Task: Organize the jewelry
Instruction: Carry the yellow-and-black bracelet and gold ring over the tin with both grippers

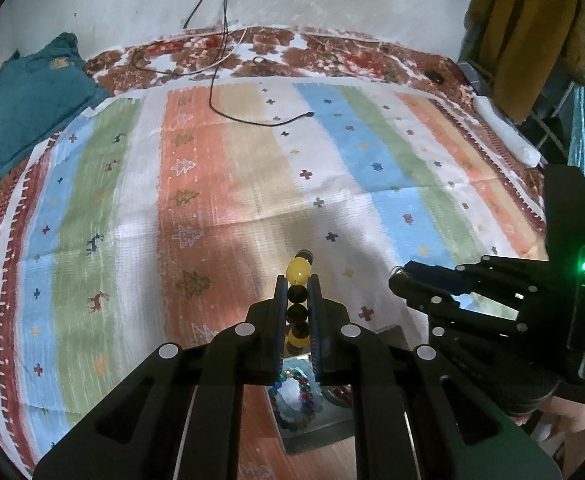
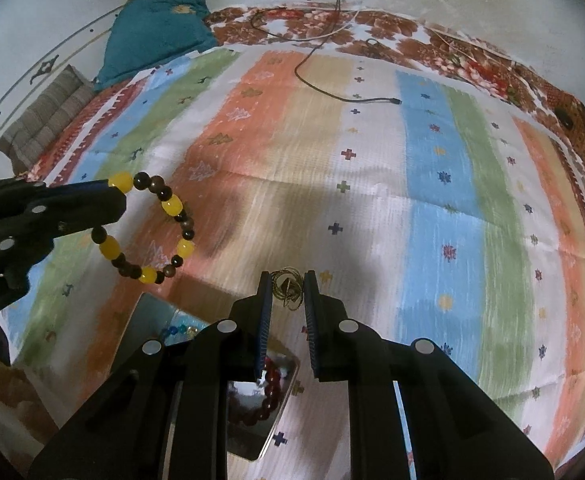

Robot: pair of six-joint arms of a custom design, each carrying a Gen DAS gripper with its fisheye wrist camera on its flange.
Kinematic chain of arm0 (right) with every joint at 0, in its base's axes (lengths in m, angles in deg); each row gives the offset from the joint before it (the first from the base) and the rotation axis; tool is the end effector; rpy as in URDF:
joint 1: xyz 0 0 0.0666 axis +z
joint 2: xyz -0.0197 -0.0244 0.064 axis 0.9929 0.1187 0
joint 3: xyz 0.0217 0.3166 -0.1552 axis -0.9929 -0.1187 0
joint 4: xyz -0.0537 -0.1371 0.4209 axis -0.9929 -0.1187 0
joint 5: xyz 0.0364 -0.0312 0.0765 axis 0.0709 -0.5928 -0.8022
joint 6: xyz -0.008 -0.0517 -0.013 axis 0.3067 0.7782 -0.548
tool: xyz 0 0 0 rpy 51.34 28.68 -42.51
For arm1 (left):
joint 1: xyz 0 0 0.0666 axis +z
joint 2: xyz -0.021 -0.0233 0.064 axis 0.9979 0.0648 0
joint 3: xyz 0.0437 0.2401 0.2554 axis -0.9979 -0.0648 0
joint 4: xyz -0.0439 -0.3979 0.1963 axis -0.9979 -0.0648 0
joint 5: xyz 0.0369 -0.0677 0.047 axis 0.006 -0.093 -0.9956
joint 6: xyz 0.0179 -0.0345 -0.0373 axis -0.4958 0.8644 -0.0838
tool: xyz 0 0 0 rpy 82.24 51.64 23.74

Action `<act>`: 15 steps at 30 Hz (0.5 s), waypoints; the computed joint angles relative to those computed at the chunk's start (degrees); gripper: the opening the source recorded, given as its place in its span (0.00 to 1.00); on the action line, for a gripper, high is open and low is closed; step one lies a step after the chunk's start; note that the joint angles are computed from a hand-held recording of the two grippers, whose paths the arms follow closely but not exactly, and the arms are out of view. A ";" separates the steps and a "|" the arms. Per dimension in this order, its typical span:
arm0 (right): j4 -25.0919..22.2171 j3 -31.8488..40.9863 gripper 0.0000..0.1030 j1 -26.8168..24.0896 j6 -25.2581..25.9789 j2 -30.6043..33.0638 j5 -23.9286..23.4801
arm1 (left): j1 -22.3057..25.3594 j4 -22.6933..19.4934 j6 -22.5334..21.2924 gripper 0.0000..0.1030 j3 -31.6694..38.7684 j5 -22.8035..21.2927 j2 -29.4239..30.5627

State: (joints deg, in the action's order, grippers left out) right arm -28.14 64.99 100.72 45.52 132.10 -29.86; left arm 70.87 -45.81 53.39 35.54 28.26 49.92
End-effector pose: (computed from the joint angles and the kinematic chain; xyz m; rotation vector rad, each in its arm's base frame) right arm 0.5813 0.1874 0.4167 -0.5922 2.5299 0.2136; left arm 0.5379 -0.1502 0.4788 0.0708 2.5440 -0.2456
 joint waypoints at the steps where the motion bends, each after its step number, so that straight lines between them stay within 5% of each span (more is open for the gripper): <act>1: 0.17 -0.52 0.16 -0.01 0.01 -0.44 -0.01 | -0.17 0.29 0.06 0.09 -0.54 -0.16 -0.58; 15: 2.93 -8.69 0.16 0.40 0.46 -7.76 -0.83 | -2.27 3.29 -0.21 0.09 -8.00 -0.34 -8.44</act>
